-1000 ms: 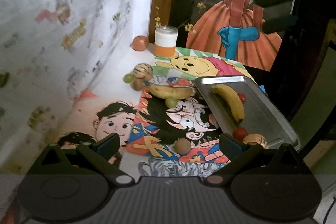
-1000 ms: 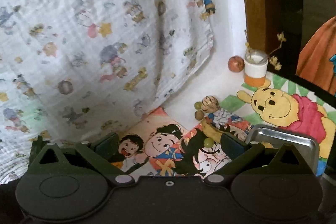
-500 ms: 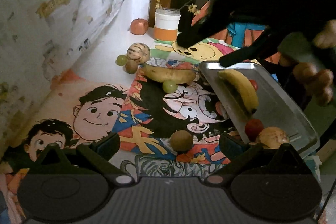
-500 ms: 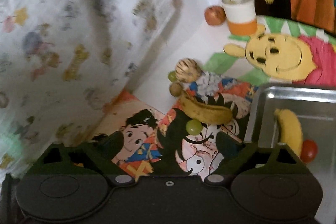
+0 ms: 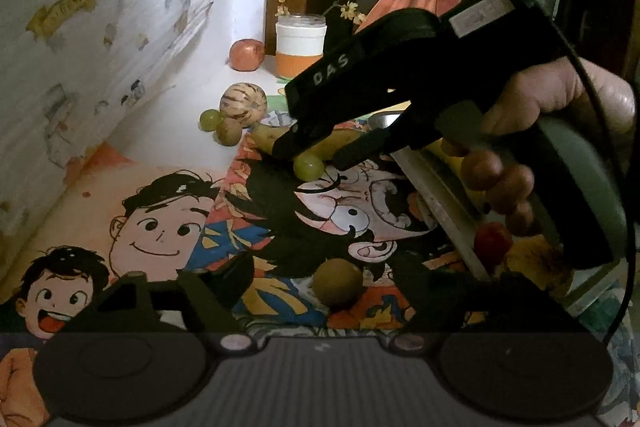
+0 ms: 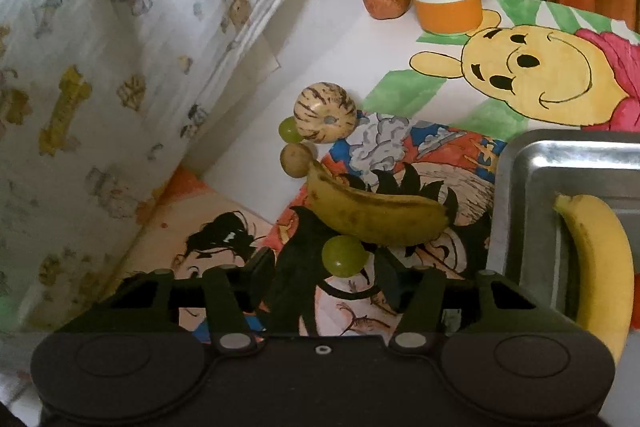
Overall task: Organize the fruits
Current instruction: 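Grasp the green grape beneath the banana with the right gripper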
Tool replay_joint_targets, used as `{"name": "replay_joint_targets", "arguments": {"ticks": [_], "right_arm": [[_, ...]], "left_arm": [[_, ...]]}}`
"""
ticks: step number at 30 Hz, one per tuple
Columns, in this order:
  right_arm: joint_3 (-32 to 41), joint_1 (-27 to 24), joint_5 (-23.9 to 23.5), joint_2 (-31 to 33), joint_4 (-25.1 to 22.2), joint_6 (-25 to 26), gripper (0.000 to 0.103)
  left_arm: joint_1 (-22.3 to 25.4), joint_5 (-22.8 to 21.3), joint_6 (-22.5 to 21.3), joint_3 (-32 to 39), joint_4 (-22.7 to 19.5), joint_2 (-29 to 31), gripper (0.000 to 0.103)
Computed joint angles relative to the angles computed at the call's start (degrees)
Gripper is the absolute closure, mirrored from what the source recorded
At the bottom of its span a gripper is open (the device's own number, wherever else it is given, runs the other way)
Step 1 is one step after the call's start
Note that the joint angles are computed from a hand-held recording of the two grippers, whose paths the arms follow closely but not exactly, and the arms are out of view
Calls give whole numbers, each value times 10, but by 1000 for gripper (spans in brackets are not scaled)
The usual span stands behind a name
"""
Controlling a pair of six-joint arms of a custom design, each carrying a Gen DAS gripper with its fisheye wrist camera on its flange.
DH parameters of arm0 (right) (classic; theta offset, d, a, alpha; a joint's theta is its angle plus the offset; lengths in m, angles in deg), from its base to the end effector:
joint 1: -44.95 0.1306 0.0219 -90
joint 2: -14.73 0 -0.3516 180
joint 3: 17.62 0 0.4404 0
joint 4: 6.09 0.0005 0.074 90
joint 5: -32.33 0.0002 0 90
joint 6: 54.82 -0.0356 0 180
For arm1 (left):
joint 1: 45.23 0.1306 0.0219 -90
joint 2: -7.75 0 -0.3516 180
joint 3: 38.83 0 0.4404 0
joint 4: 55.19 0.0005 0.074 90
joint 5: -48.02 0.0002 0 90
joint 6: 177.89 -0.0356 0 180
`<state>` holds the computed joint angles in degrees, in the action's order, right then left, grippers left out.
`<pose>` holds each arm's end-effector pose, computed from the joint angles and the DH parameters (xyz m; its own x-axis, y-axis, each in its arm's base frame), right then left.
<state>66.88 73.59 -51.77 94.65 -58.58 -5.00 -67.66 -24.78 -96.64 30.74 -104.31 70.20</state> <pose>0.4167 0.2228 0.4306 -0.7662 0.3128 -0.5613 0.1022 0.9217 0.3742 0.3437 -0.1538 0.4245 -0.5250 0.3739 -0.7646 0.6551 0.7510 -0.0825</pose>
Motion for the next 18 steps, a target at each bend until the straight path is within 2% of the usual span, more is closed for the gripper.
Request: {"name": "replay_joint_targets", "arguments": {"ticks": [4, 9, 12, 18], "right_arm": [[0, 7, 29, 4, 0, 16, 47], [-6, 13, 51, 2, 2, 12, 55], [-9, 15, 52, 1, 3, 4, 61], [-4, 22, 66, 10, 3, 5, 62]], "left_arm": [[0, -1, -1, 4, -6, 10, 36], [-2, -5, -8, 4, -4, 12, 48], [-6, -18, -16, 1, -1, 10, 51], [-12, -30, -21, 1, -6, 6, 54]]}}
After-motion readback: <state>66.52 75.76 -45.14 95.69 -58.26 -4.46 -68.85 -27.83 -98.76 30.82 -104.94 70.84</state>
